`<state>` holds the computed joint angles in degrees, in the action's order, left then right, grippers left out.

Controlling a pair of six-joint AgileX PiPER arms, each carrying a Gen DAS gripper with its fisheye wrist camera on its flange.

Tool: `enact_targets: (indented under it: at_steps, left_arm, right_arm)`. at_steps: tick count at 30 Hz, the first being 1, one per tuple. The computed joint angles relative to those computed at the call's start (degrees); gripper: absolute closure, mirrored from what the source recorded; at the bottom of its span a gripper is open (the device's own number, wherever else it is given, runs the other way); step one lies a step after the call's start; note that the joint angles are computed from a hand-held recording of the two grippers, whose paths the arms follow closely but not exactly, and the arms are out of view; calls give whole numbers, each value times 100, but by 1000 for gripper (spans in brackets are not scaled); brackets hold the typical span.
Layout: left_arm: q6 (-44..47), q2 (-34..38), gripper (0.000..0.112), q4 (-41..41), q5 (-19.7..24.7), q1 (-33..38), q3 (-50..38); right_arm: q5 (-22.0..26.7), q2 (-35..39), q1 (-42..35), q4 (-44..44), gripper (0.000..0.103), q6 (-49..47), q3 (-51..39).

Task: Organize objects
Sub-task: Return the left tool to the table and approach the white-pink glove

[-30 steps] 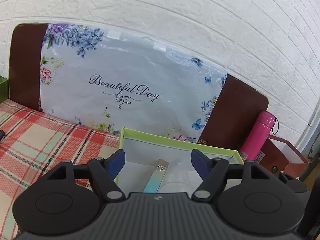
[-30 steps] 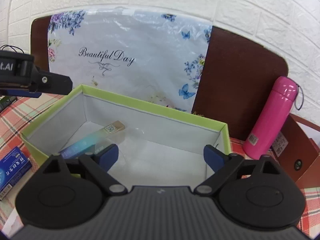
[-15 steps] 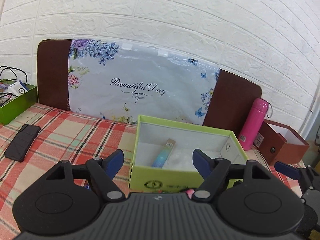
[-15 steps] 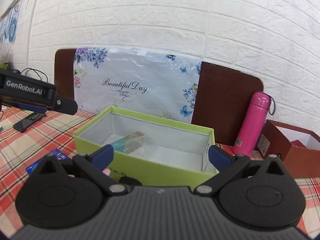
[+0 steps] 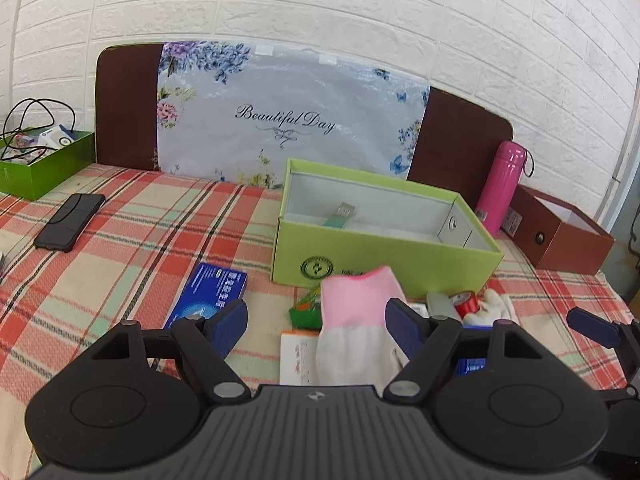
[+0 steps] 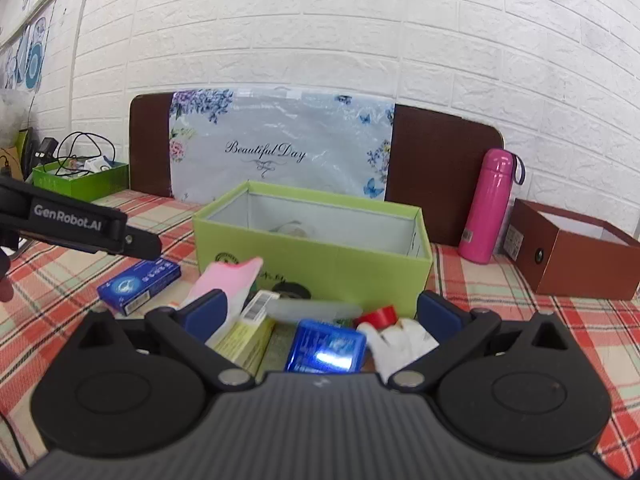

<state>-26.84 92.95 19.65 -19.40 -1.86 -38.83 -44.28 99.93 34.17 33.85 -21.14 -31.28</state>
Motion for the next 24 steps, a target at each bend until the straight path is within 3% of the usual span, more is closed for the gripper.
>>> enact_targets:
  at_steps: [5, 9, 12, 15, 18, 20, 22, 24]
  left_arm:
    - [-283, 90, 33, 317, -249, 154, 262]
    - [-575, 252, 33, 674, -405, 274, 349]
    - [-765, 386, 33, 909, -524, 318, 372]
    - [-1041, 515, 33, 1241, -637, 324, 341]
    - [-1197, 684, 33, 1450, -748, 287, 247]
    - [-1266, 826, 33, 1570, -777, 245, 124]
    - [-1308, 950, 33, 1645, -734, 197, -14]
    - [-1447, 1076, 35, 1812, -655, 167, -188]
  right_arm:
    - [-321, 302, 281, 28, 0, 382, 231]
    - [-299, 580, 352, -95, 0, 751, 265]
    - [-235, 731, 363, -213, 9, 961, 234]
    - [-43, 824, 242, -664, 21, 1269, 145]
    - [29, 965, 222, -911, 42, 1398, -13]
    - [233, 1022, 122, -1140, 71, 1597, -134]
    - [374, 1003, -27, -1546, 80, 1981, -134]
    - [327, 921, -11, -1401, 82, 1819, -27]
